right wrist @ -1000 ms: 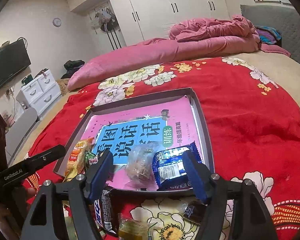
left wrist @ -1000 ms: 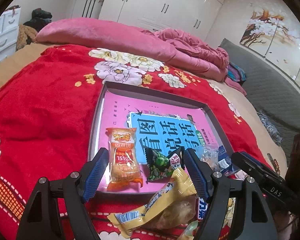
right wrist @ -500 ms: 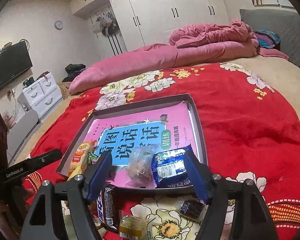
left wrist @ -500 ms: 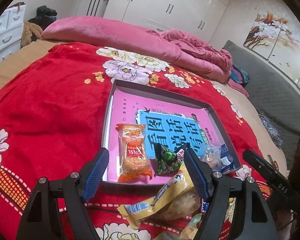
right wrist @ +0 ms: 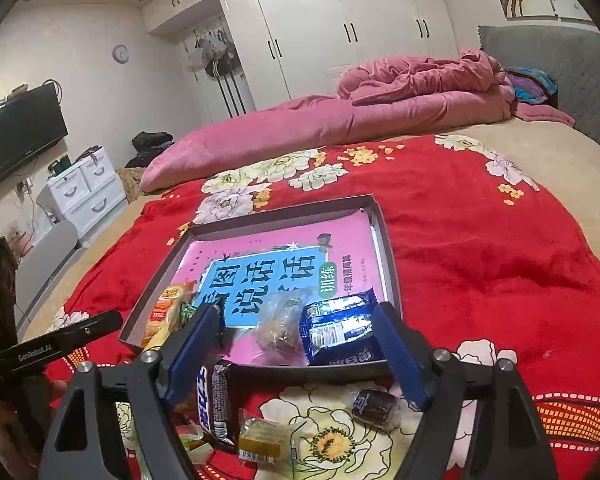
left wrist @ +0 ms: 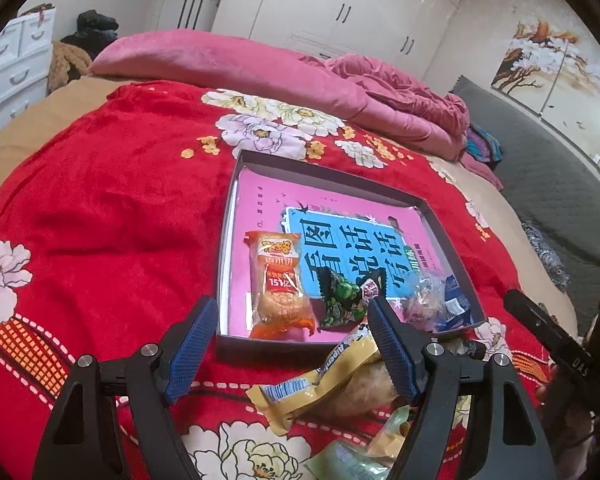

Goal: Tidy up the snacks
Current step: 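Move both tools back out of the tray toward the snacks on the bedspread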

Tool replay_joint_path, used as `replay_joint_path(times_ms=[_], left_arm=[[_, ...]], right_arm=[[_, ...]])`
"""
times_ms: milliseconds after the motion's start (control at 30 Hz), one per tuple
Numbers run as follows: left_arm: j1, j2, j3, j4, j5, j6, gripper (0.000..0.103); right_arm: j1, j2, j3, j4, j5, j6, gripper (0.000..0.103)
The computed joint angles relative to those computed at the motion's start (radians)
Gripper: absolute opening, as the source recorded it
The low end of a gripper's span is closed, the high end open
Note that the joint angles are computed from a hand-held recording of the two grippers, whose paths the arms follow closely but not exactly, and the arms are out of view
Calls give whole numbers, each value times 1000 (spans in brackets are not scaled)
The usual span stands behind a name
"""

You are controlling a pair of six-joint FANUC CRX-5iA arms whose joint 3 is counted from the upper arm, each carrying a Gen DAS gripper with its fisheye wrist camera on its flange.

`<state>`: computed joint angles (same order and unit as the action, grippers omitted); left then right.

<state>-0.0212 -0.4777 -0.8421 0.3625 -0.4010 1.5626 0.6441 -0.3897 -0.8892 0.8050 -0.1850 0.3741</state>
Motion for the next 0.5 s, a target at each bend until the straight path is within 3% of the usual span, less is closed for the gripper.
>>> replay_joint_path(times_ms=[333,500], left_arm=[[-6,20,64,-158,-88,133,78],[3,11,56,-143,-116,113,78]], right_arm=[[11,-7,-7,25,-8,-7,83],[26,-4,-1,0,-20,26,83]])
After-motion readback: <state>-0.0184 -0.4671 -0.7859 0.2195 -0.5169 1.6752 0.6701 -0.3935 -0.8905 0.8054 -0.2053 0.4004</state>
